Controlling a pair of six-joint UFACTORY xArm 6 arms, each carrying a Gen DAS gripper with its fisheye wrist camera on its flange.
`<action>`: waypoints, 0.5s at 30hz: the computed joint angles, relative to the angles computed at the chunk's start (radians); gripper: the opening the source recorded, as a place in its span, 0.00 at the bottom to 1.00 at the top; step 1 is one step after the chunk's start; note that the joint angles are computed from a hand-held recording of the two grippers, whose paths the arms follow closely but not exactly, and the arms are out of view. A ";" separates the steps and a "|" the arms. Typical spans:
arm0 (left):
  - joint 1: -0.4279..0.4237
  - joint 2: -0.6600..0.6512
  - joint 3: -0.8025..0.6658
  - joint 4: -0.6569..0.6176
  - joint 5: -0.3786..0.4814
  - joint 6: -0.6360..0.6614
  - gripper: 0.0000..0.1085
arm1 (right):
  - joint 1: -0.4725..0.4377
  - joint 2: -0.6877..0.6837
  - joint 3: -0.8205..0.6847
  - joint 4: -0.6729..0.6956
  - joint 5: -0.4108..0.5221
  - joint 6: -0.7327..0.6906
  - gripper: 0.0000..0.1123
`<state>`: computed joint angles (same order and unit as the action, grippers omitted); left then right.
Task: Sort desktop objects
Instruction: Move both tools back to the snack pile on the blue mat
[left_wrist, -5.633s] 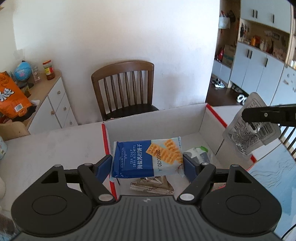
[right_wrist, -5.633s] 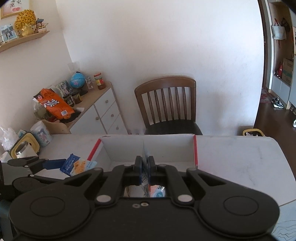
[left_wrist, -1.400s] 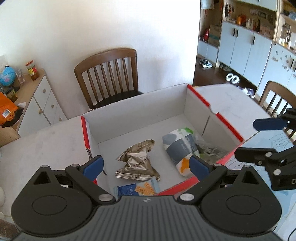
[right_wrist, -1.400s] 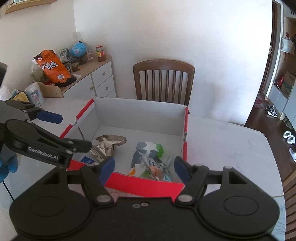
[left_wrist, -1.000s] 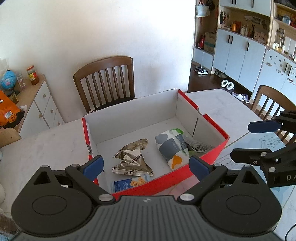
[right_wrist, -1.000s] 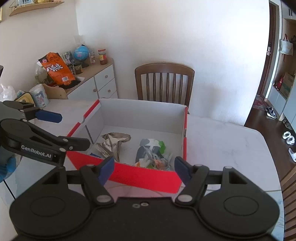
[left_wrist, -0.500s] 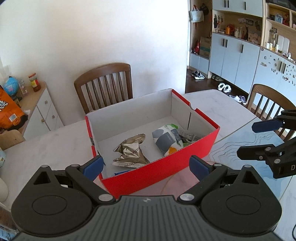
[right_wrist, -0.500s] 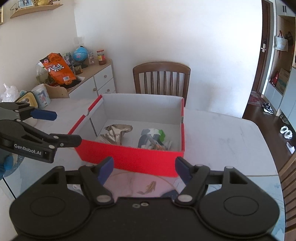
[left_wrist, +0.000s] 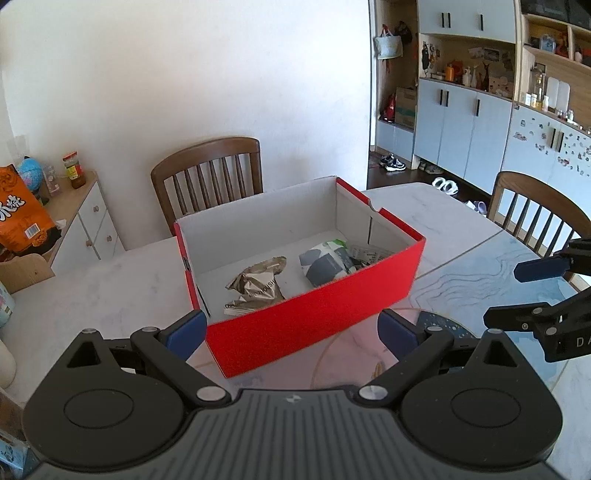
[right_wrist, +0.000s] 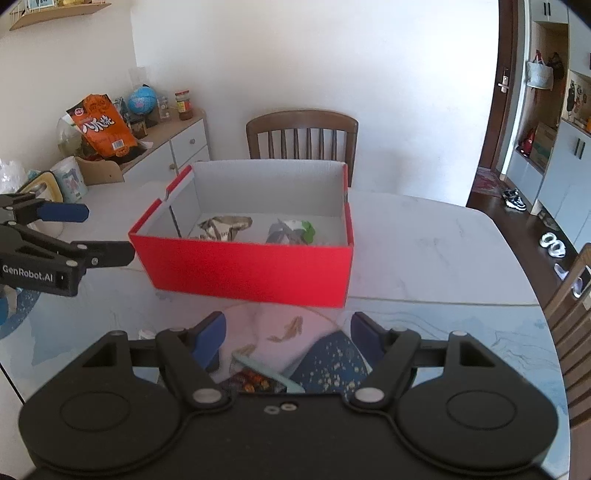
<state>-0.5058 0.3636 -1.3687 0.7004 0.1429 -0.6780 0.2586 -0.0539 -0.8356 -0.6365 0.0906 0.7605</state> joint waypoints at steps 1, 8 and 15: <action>0.001 -0.006 0.011 0.018 -0.007 -0.015 0.92 | 0.002 -0.006 0.006 -0.026 0.003 0.029 0.67; 0.010 -0.031 0.063 0.094 -0.034 -0.105 0.92 | 0.014 -0.040 0.035 -0.150 0.030 0.180 0.67; 0.022 -0.043 0.105 0.203 -0.054 -0.214 0.92 | 0.025 -0.055 0.054 -0.266 0.065 0.319 0.67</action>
